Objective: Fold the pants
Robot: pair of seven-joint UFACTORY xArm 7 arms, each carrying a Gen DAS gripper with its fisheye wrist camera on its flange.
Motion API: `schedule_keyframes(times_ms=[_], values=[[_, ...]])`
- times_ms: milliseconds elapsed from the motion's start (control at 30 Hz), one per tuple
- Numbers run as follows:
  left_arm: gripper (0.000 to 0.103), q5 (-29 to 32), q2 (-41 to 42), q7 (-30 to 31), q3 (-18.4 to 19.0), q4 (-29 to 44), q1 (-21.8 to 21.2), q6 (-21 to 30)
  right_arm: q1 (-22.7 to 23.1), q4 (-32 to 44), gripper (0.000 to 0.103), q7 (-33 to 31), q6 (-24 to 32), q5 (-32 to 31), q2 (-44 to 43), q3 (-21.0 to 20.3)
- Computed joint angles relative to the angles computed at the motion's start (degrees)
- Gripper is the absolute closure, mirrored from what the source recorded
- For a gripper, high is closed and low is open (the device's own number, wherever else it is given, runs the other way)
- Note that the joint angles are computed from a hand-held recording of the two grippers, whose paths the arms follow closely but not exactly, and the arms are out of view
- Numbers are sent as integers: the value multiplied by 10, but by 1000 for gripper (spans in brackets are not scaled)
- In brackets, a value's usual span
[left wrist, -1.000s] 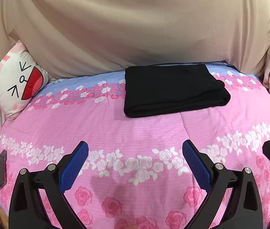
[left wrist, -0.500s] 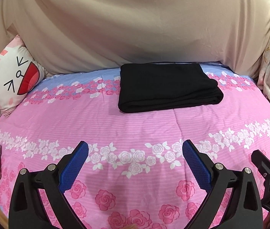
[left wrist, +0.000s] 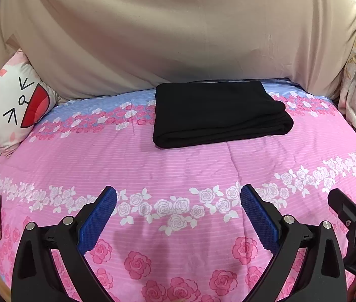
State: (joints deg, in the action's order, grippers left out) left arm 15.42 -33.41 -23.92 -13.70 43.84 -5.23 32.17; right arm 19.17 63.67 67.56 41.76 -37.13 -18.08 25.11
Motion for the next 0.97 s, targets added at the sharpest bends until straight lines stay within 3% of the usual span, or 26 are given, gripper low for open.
schedule_keyframes(times_ms=[300,367,533,667,800,967], values=[[6,11,6,-6,-3,-1,9,-3,5,15,15,4,8,-9,15,-2],[6,20,1,-16,-8,-7,15,-13,6,16,15,6,10,-10,17,-3],[6,-15,-7,-4,20,-30,-10,-66,11,17,14,3,9,-9,19,-8],[6,-21,-12,0,16,-41,-3,-88,11,16,11,2,10,-10,18,-9],[6,-8,-7,-4,-7,-25,15,-43,12,19,11,9,16,-12,22,-8],[6,13,-14,1,-14,-33,15,-35,16,17,11,13,18,-11,24,-10]])
